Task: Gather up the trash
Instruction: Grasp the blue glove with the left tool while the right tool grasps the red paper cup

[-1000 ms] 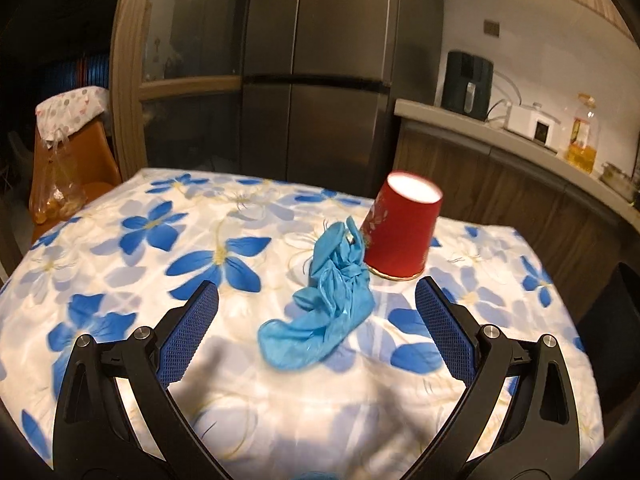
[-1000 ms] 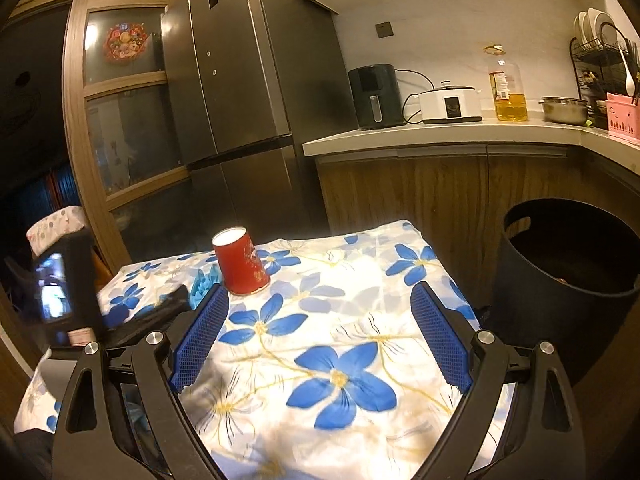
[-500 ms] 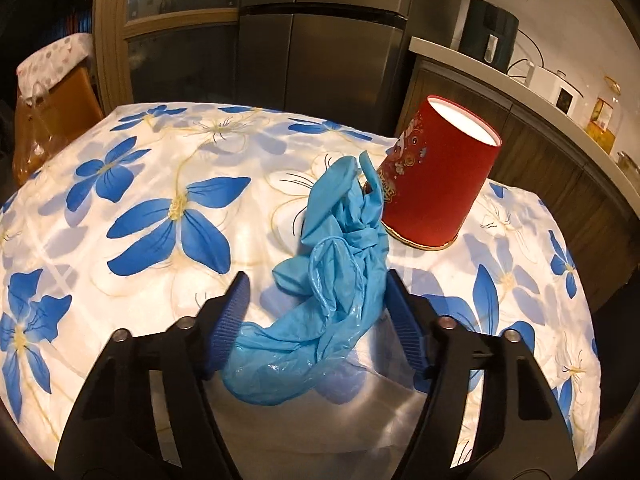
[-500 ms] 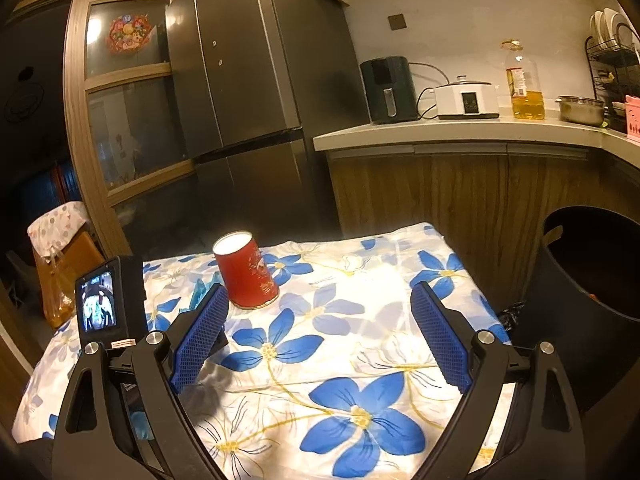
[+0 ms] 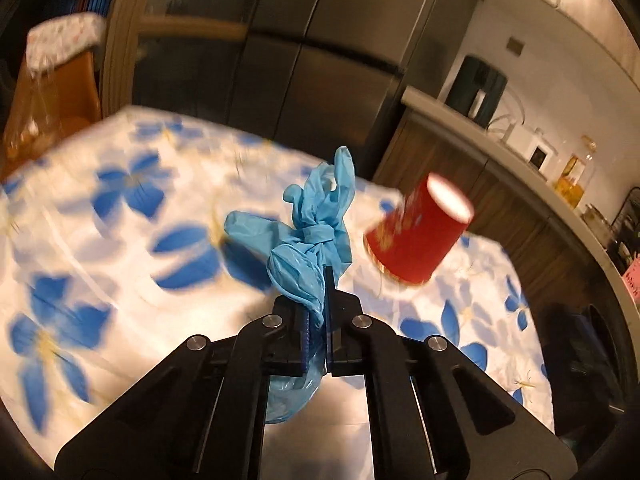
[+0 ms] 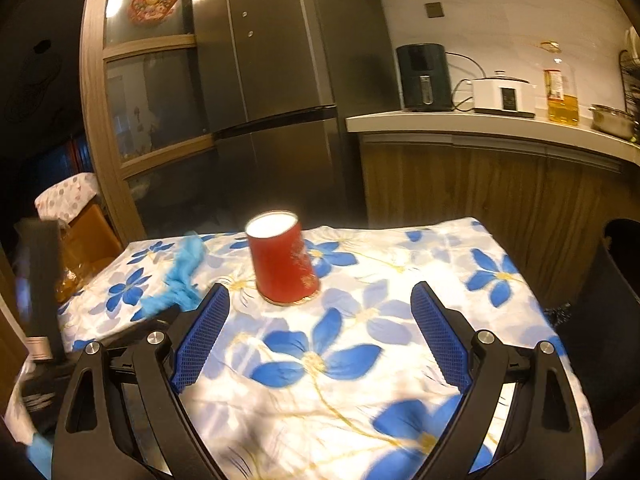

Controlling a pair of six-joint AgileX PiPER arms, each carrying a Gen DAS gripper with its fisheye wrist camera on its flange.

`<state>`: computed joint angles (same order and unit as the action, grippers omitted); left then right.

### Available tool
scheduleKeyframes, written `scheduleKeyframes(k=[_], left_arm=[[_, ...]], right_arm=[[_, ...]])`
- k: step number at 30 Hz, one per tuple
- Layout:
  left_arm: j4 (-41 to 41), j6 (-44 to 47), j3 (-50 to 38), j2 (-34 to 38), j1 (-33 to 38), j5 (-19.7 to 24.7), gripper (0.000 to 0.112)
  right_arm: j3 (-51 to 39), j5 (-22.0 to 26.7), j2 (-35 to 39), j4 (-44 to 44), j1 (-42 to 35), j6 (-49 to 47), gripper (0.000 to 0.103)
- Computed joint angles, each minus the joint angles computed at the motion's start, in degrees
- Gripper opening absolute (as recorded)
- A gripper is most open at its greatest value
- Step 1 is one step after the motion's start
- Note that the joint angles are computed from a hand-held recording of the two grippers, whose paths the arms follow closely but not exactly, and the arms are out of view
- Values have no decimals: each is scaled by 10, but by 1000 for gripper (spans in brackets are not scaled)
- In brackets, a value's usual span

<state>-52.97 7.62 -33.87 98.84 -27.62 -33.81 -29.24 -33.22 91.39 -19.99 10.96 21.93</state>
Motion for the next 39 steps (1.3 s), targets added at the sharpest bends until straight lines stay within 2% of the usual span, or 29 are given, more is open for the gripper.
scheduleKeyframes(k=[3,5,6,10,13,20,28,32,39], left_arm=[[-99,101,17,-24,-31,-85,5],[-135,119,27,-19,-46,-142,5],[-134,113,29,-15,-44,-149,5],[-86,63,27,12,-10,-116,5],[-44,17,33,11,17,-95,5],[-12,-29,45,21,28,-98,5],[-19,-28,44,25,23,-100,5],[-18,-25,41,27,26,-94,5],[-31,-11,34,29,28,-86,5]], right_arm=[[-39,7,36,47,37,-28,89],[-68,14,61,83,61,-53,89],[-85,18,76,104,72,-68,89],[-150,54,120,182,100,-129,89],[-175,61,137,232,112,-172,89],[-231,88,173,325,132,-254,87],[-284,142,206,353,127,-274,74],[-288,154,209,333,119,-247,63],[-285,158,206,266,107,-172,57]])
